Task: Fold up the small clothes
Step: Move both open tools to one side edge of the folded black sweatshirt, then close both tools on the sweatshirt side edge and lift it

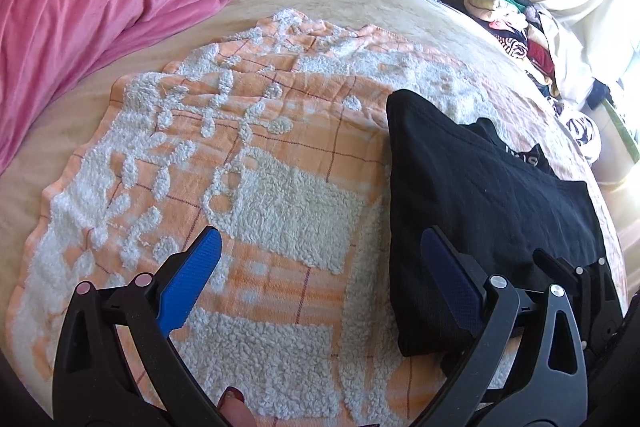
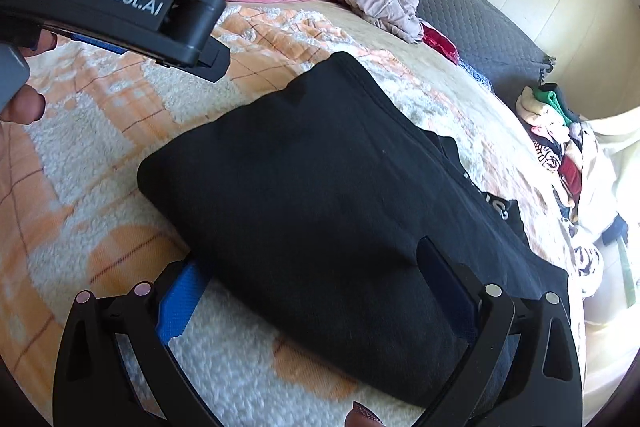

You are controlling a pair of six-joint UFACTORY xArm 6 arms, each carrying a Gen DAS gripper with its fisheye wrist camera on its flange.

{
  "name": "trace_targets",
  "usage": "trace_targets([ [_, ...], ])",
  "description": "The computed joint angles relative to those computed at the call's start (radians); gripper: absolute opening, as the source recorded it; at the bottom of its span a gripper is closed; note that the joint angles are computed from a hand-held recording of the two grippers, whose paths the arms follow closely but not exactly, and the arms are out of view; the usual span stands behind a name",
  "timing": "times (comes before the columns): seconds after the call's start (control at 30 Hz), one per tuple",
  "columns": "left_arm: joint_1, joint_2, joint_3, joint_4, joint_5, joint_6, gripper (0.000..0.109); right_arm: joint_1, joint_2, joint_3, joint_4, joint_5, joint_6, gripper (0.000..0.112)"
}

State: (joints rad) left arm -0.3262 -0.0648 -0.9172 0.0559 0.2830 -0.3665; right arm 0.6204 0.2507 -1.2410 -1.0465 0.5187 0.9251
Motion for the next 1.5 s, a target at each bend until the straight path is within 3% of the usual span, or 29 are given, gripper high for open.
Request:
trace_targets([
  [0.27,-0.007,0.075,-0.092,-0.143,0.017,0.104,0.094,-0.006,0.052,-0.063,-0.050,0.018,0.027,0.095],
  [0.3,-0.008,0.087,-0.110,-0.159,0.027,0.121,0.094,-0.007,0.052,-0.063,-0.047,0.017,0.029,0.081],
  [0.5,-0.013,0.135,-0.179,-0.251,0.053,0.192,0.093,-0.033,0.013,-0.009,-0.100,-0.083,0.082,0.042],
  [0.8,-0.023,0.168,-0.210,-0.297,0.071,0.242,0.093,-0.044,-0.026,0.030,-0.182,-0.149,0.190,0.018],
  [1.07,-0.021,0.195,-0.263,-0.691,0.144,0.507,0.093,-0.047,-0.056,0.060,-0.270,-0.172,0.303,0.013],
  [1.17,-0.027,0.204,-0.285,-0.728,0.158,0.534,0.093,-0.055,-0.065,0.070,-0.261,-0.195,0.300,0.012],
  [1.3,-0.023,0.252,-0.369,-0.878,0.248,0.622,0.093,-0.067,-0.087,0.090,-0.293,-0.229,0.346,0.012],
  [1.5,-0.047,0.321,-0.465,-0.754,0.319,0.533,0.092,-0.084,-0.141,0.130,-0.403,-0.260,0.462,0.010],
])
